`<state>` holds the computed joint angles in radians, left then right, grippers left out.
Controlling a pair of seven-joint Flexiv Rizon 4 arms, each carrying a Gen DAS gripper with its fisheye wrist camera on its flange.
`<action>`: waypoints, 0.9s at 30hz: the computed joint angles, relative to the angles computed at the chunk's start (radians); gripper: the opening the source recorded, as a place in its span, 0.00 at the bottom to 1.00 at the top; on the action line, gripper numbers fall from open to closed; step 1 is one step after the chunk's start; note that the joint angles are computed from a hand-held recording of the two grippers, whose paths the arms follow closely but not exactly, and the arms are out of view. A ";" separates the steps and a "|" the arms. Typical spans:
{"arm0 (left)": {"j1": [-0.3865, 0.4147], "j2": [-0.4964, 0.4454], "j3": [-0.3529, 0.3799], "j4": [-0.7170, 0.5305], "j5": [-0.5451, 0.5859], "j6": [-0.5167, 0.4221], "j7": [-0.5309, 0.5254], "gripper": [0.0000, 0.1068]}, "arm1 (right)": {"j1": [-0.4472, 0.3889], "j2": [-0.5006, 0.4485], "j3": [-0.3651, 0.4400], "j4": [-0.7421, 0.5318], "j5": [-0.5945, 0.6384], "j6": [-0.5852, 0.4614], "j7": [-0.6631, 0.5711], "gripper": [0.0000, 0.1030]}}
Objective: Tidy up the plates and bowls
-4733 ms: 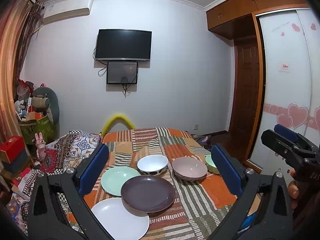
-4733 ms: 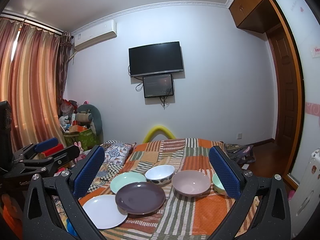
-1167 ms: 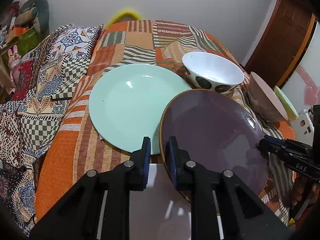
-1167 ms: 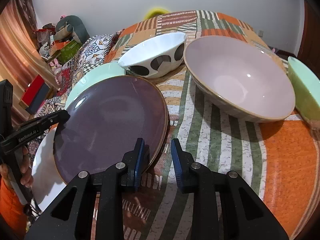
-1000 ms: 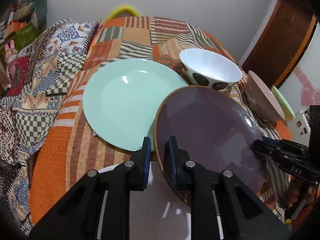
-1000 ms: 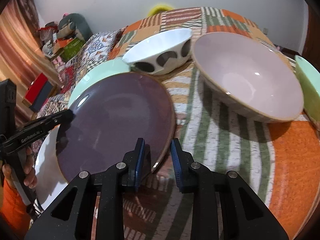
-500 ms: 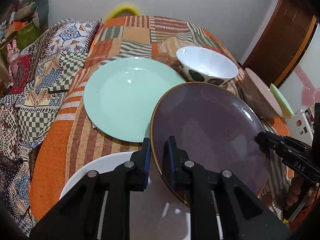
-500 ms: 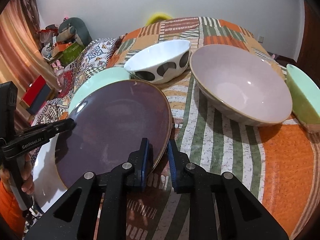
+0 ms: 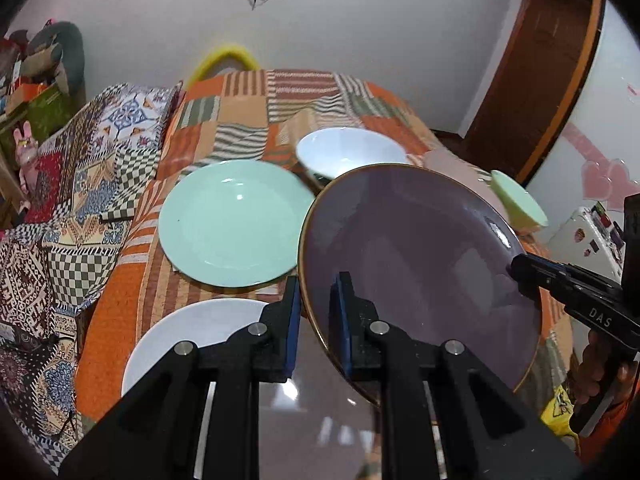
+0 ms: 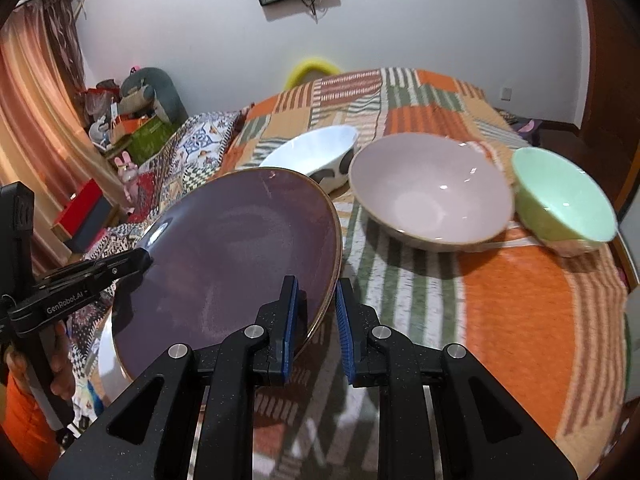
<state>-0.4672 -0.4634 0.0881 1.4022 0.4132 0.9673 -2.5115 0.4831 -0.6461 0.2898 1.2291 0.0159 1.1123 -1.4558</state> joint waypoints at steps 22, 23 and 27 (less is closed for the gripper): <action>-0.083 -0.067 -0.052 -0.130 -0.025 -0.161 0.045 0.18 | -0.081 0.126 0.015 0.223 0.046 0.085 -0.014 0.17; -0.083 -0.073 -0.054 -0.132 -0.032 -0.164 0.049 0.18 | -0.080 0.127 0.012 0.228 0.041 0.082 -0.011 0.17; -0.077 -0.099 -0.063 -0.137 -0.073 -0.171 0.075 0.18 | -0.080 0.125 0.002 0.243 0.026 0.073 0.002 0.17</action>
<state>-0.5447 -0.5626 0.0247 1.2653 0.3400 0.7962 -2.4362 0.4028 -0.5215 0.2922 1.4726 0.0423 1.1855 -1.4538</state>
